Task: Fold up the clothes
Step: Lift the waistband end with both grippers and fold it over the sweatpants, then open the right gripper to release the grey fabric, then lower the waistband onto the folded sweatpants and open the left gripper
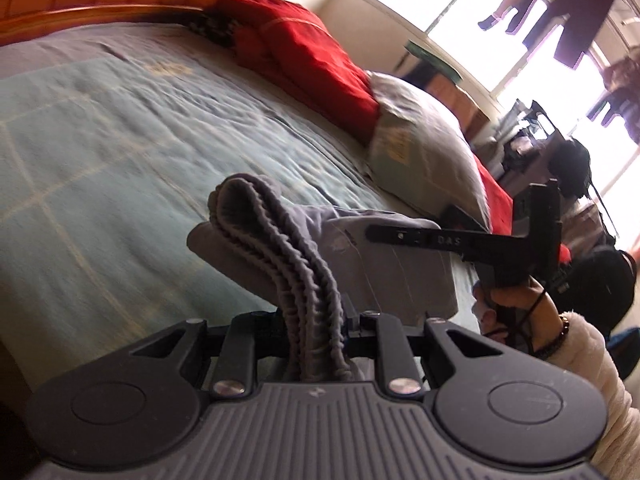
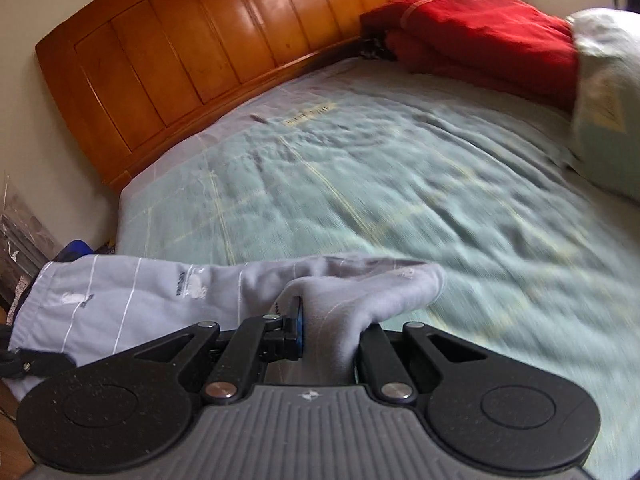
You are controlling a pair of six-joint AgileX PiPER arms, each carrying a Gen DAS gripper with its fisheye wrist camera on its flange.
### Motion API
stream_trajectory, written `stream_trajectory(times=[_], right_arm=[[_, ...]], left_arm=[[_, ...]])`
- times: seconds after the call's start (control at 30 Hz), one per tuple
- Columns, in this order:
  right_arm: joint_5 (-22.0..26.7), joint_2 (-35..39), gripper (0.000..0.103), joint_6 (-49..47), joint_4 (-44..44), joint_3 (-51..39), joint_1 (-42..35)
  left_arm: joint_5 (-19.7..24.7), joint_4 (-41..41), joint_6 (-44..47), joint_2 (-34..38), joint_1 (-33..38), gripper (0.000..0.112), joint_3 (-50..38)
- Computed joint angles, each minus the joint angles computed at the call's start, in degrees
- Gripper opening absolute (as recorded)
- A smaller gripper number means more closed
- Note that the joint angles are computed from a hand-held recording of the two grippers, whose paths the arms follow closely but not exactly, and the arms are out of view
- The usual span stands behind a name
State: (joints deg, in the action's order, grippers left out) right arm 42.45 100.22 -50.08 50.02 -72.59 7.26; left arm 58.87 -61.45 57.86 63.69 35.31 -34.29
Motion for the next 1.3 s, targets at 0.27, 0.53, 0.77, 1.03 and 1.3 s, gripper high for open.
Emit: stream_trajectory(times=[0.27, 0.53, 0.77, 1.03, 1.3], right_arm=[[3.2, 16.2, 0.009, 14.5, -11.7, -25.7, 8.7], [20.2, 36.6, 0.01, 28.6, -22.1, -60.4, 13.0], [13.9, 36.7, 0.041, 19.5, -13.8, -50.3, 9.3], [18.6, 34.8, 0.074, 0.4, 10.0, -35.7, -5.8], [25.2, 37.2, 0.078, -15.4, 25.5, -26.6, -9.3]], left_arm=[[-0.1, -4.8, 5.6, 7.7, 7.7, 0.019, -1.3], [-2.9, -9.1, 8.8, 15.2, 10.6, 0.019, 1.2], [-5.4, -14.8, 15.8, 25.6, 12.1, 0.021, 2.1], [-0.7, -19.0, 25.5, 29.9, 17.3, 0.041, 6.1], [1.5, -24.0, 32.2, 35.2, 19.7, 0.05, 9.7]])
